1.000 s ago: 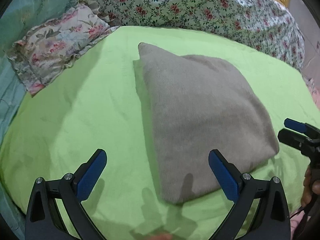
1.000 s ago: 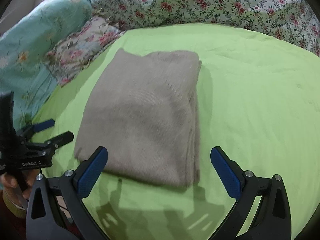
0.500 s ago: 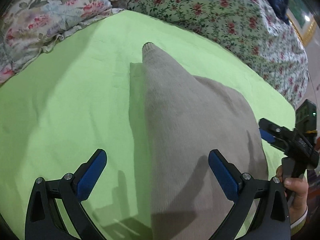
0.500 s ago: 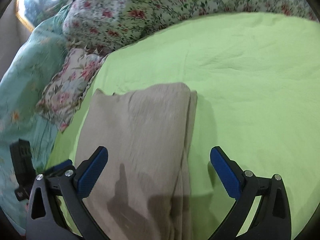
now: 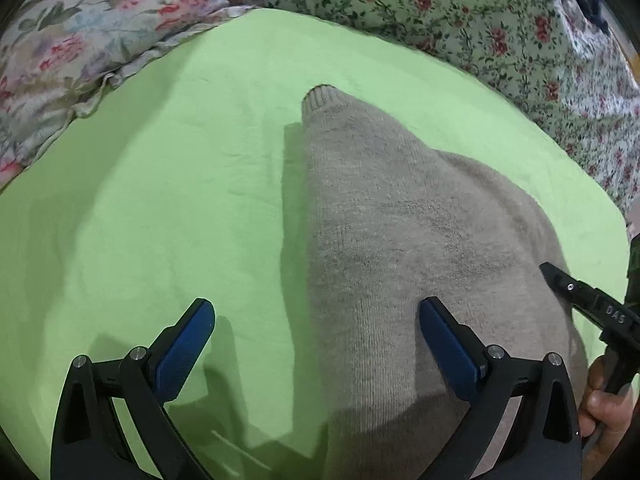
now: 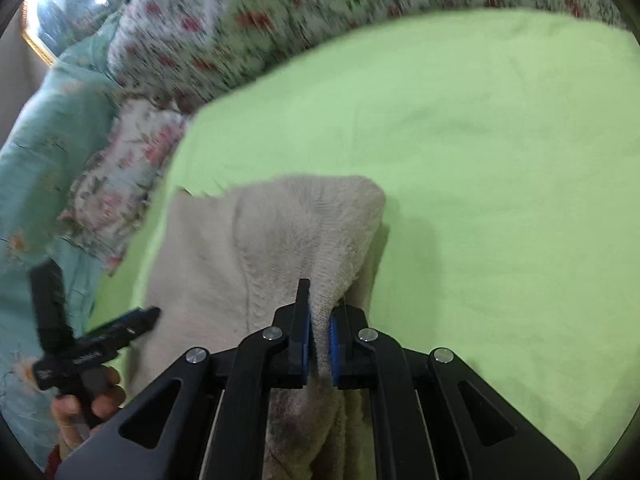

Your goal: Fold small clothes

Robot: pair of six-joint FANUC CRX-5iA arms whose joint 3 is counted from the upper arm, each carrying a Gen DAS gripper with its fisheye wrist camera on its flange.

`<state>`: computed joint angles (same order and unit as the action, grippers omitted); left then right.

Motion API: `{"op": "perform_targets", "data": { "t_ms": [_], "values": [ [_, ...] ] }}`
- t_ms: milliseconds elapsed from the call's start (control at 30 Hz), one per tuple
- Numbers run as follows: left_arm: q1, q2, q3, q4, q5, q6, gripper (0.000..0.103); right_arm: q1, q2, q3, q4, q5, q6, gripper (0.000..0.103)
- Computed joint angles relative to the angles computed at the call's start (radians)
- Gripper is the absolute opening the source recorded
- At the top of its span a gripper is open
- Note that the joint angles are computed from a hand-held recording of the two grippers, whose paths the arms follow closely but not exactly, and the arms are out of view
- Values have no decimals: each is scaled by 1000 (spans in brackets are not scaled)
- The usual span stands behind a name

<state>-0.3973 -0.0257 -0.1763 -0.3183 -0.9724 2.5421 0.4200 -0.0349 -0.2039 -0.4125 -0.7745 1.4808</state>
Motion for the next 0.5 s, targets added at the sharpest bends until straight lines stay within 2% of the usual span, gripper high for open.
{"op": "perform_targets", "data": {
  "t_ms": [67,133,233,333,400,467,500],
  "values": [
    [17,6,-11,28,31,-31,103,8,-4,-5,25,8,-21,9],
    [24,10,-10,39,33,-44,103,13,-5,-5,51,1,-43,16],
    [-15,0,19,-9,-27,0,102,12,-42,-23,80,-10,-95,29],
    [-64,-44,16,-38,-61,33,95,47,-143,-95,161,28,-169,29],
    [-103,-77,6,-62,-72,66,92,71,-210,-128,156,40,-164,29],
    [-136,-131,-34,-67,-29,93,90,98,-257,-139,109,14,-99,29],
    [-150,-167,-71,-51,29,90,87,112,-266,-141,96,-1,-68,29]
  ]
}}
